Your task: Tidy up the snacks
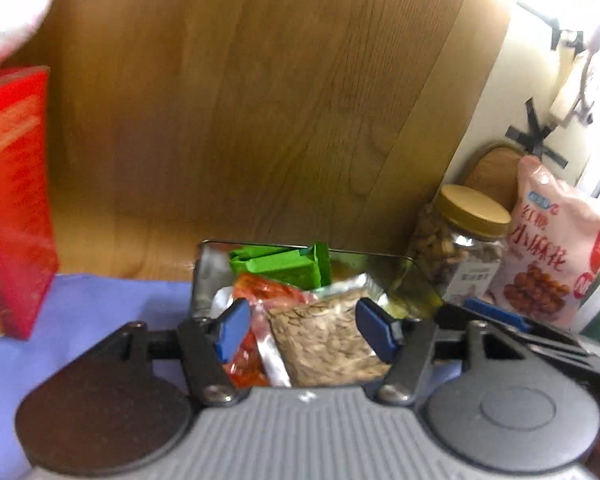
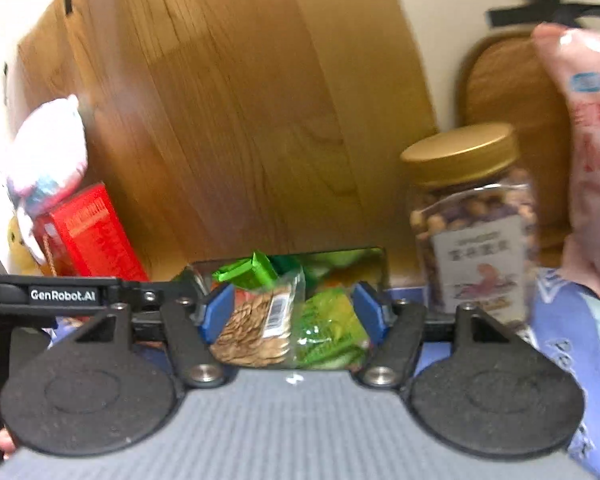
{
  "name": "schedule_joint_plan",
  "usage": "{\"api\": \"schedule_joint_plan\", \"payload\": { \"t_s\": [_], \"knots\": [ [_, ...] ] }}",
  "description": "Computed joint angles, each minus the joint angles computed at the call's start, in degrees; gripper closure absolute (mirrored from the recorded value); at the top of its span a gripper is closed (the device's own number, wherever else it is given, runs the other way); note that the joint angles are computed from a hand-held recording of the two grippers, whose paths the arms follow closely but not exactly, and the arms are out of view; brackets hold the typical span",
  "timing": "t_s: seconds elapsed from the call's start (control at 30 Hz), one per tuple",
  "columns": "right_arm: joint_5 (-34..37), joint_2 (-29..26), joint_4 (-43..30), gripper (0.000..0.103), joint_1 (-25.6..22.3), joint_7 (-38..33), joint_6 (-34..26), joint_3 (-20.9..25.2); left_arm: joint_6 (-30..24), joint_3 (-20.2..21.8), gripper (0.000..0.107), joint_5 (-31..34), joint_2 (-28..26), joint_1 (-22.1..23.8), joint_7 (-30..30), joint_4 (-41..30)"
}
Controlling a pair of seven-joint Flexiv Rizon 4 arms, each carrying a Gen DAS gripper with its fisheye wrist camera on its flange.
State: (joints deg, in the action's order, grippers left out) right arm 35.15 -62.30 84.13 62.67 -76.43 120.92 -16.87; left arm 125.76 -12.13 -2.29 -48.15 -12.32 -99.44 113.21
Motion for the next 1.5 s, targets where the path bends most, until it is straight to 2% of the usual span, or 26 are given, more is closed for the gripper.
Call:
{"api": "schedule_joint_plan", "payload": {
  "t_s": [0.1,0.2,0.27,0.3,0.4,0.53,0.73,0.87,1.0,1.5],
  "knots": [
    [0.96,1.96,5.61,0.035,-0.18,-0.31,8.74,4.99,4.84,1.37,0.047,-0.32,2.45,-2.02,-0.71,4.98],
    [4.81,3.06,9.93,0.034,0.44,-0.35,15.44,10.02,10.57,5.46,0.040,-5.98,4.53,-9.44,1.58,10.66],
    [5.49,3.23,11.82,0.018,-0.56,1.78,19.95,14.80,15.30,7.40,0.010,-12.01,4.47,-15.24,3.56,14.23],
    [5.03,3.33,12.68,0.015,-1.34,2.84,21.38,17.06,17.20,7.53,0.006,-13.89,4.40,-16.82,4.27,15.66],
    [5.42,3.40,15.57,0.010,-1.93,3.89,25.30,22.78,21.38,7.13,0.005,-22.69,4.06,-22.98,6.80,19.97],
    [8.23,3.67,17.70,0.007,-0.80,3.32,26.86,27.28,23.73,3.81,0.004,-25.14,3.86,-24.33,3.31,24.15],
    [14.96,3.54,18.22,0.002,2.29,0.42,27.91,30.15,27.55,3.04,0.004,-32.81,2.95,-29.72,-0.20,28.19],
    [17.22,3.09,17.26,0.000,3.64,-3.30,28.49,30.78,27.82,2.79,0.004,-40.67,3.52,-34.18,2.21,29.34],
    [15.05,2.92,17.85,0.000,3.25,-3.11,28.63,31.81,28.69,1.64,0.004,-50.43,3.25,-38.38,5.36,28.98],
    [16.24,2.22,16.72,0.000,3.44,-6.63,30.64,32.59,34.28,-1.49,0.004,-60.89,-0.53,-39.91,9.53,26.73]
  ]
}}
